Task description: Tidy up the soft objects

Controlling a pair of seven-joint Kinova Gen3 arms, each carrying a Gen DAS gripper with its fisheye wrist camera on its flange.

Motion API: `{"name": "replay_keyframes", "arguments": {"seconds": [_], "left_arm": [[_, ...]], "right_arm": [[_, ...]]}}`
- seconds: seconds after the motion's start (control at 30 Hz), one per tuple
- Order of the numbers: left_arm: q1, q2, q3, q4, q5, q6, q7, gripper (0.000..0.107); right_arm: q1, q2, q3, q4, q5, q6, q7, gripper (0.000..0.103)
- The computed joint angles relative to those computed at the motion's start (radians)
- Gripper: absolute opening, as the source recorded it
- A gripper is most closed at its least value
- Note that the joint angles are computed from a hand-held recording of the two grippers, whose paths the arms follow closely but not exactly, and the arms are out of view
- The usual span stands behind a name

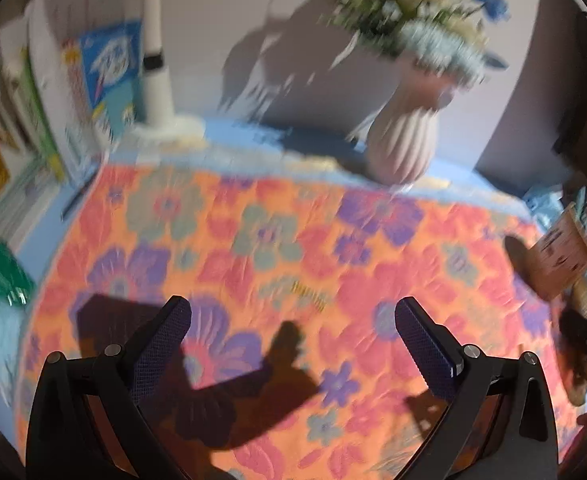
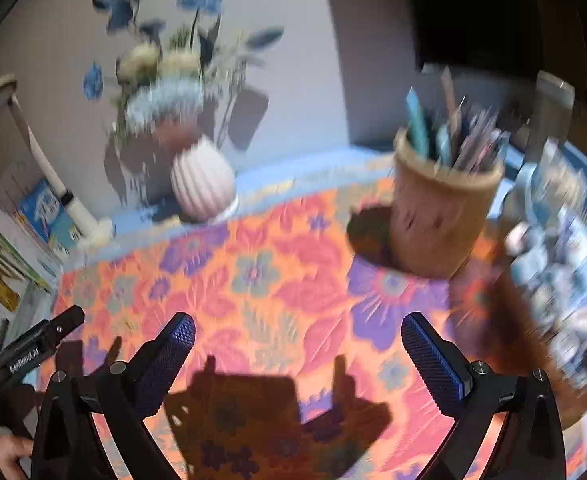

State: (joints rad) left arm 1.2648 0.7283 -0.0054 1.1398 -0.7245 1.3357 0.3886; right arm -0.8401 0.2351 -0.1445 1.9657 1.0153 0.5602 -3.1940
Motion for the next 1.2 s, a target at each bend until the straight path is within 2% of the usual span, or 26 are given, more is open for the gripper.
{"name": "replay_keyframes", "arguments": {"seconds": [0.07, 0.17, 0.23, 0.3, 0.37, 0.43, 0.5, 0.6, 0.7, 0.8, 0.97, 1.07, 1.2], "left_arm": [[-0.001, 0.011, 0.005, 0.024, 0.006, -0.038, 0.037, 0.102], [-0.005, 0.066, 0.004, -0.025, 0.033, -0.035, -0.004, 0.102], [-0.025, 0.116, 0.019, -0.093, 0.064, -0.012, -0.053, 0.102], [-0.025, 0.179, 0.025, -0.186, 0.057, 0.062, -0.124, 0.103], [-0.022, 0.210, 0.005, -0.255, 0.089, 0.111, -0.147, 0.102], [-0.005, 0.210, -0.045, -0.260, 0.130, 0.110, -0.123, 0.102], [-0.005, 0.215, -0.048, -0.272, 0.134, 0.121, -0.126, 0.102], [-0.002, 0.215, -0.054, -0.273, 0.139, 0.122, -0.130, 0.102], [-0.001, 0.216, -0.058, -0.275, 0.142, 0.124, -0.131, 0.102], [0.000, 0.216, -0.060, -0.275, 0.143, 0.123, -0.132, 0.102], [0.000, 0.215, -0.060, -0.274, 0.144, 0.122, -0.133, 0.102], [0.000, 0.214, -0.060, -0.273, 0.145, 0.122, -0.133, 0.102], [0.000, 0.214, -0.060, -0.274, 0.145, 0.122, -0.133, 0.102]], "right_arm": [[0.008, 0.047, -0.018, -0.006, 0.003, -0.007, -0.015, 0.103], [0.002, 0.122, -0.033, -0.028, 0.019, 0.011, -0.025, 0.103], [-0.045, 0.162, 0.017, -0.035, 0.027, -0.005, -0.039, 0.103], [-0.081, 0.203, 0.056, -0.043, 0.049, -0.016, -0.085, 0.103], [-0.170, 0.247, 0.127, -0.075, 0.030, 0.037, -0.073, 0.103], [-0.229, 0.284, 0.170, -0.122, -0.023, 0.106, -0.026, 0.103], [-0.226, 0.289, 0.171, -0.140, -0.053, 0.126, -0.023, 0.103], [-0.199, 0.287, 0.139, -0.138, -0.033, 0.128, -0.033, 0.103], [-0.241, 0.288, 0.197, -0.133, -0.053, 0.102, -0.024, 0.103], [-0.221, 0.288, 0.165, -0.135, -0.039, 0.118, -0.035, 0.103], [-0.244, 0.289, 0.197, -0.134, -0.056, 0.106, -0.024, 0.103], [-0.220, 0.288, 0.162, -0.133, -0.033, 0.119, -0.043, 0.103], [-0.242, 0.289, 0.194, -0.134, -0.053, 0.108, -0.028, 0.103]]}}
